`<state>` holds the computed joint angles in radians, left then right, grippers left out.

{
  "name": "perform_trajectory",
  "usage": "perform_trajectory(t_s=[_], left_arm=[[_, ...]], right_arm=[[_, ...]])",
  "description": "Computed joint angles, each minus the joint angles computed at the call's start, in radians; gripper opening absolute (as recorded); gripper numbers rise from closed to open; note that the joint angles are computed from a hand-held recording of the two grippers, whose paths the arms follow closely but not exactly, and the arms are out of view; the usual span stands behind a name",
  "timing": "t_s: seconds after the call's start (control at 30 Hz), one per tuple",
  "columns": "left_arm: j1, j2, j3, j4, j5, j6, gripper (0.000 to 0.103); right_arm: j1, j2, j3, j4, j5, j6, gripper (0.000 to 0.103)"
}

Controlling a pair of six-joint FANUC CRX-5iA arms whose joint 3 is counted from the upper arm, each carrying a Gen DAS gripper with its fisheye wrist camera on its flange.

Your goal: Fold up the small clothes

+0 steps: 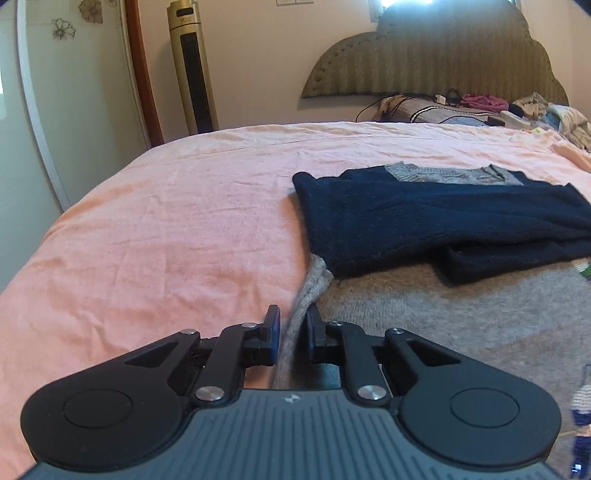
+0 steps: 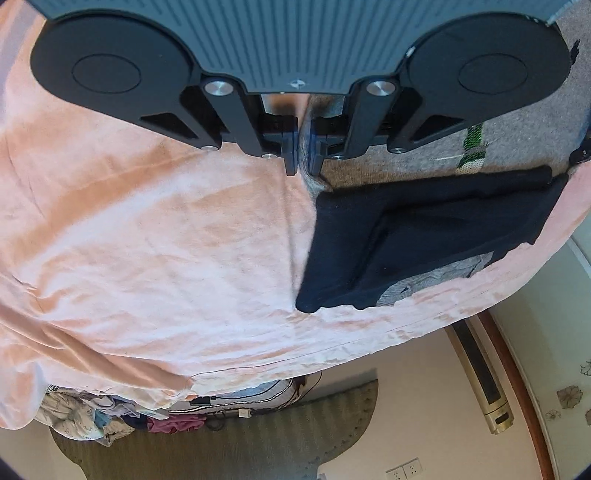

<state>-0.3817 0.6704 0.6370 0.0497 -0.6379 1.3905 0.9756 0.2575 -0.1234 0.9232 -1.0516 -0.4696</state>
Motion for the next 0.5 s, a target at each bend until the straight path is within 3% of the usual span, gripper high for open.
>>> perform_trajectory(t_s=[0.07,0.1,0.13,0.17,0.2,0.27,0.3,0.37,0.4,0.43,0.47,0.5], left_arm=[[0.023,-0.044,-0.084,0.145,-0.005,-0.081,0.024],[0.033,-0.072,-0.14,0.206,0.007,-0.123,0.03],[0.04,-0.094,-0.18,0.237,0.013,-0.144,0.05],[0.048,-0.117,-0.22,0.258,0.019,-0.155,0.072],[0.055,-0.138,-0.261,0.281,0.032,-0.159,0.077],[0.066,-0.152,-0.305,0.327,0.041,-0.168,0.078],[0.065,-0.166,-0.349,0.362,0.089,-0.201,0.078],[0.06,-0.169,-0.352,0.343,0.104,-0.18,0.078],[0.055,-0.162,-0.333,0.316,0.092,-0.154,0.078],[0.054,-0.159,-0.325,0.314,0.088,-0.148,0.078],[0.054,-0.158,-0.326,0.331,0.084,-0.156,0.078],[0.054,-0.16,-0.336,0.359,0.087,-0.175,0.078]], right_arm=[[0.021,-0.027,-0.03,0.037,0.021,-0.068,0.074],[0.037,-0.035,-0.039,0.051,0.012,-0.089,0.085],[0.054,-0.043,-0.044,0.046,0.008,-0.102,0.091],[0.064,-0.059,-0.059,0.03,0.034,-0.116,0.087],[0.069,-0.079,-0.079,0.01,0.08,-0.137,0.083],[0.086,-0.083,-0.1,0.03,0.104,-0.143,0.079],[0.091,-0.075,-0.088,0.024,0.097,-0.118,0.079],[0.085,-0.077,-0.088,0.024,0.109,-0.137,0.073],[0.075,-0.086,-0.101,0.029,0.139,-0.157,0.063],[0.067,-0.092,-0.104,0.008,0.159,-0.162,0.024],[0.06,-0.094,-0.099,-0.027,0.176,-0.147,0.01],[0.062,-0.095,-0.106,-0.018,0.176,-0.149,0.01]])
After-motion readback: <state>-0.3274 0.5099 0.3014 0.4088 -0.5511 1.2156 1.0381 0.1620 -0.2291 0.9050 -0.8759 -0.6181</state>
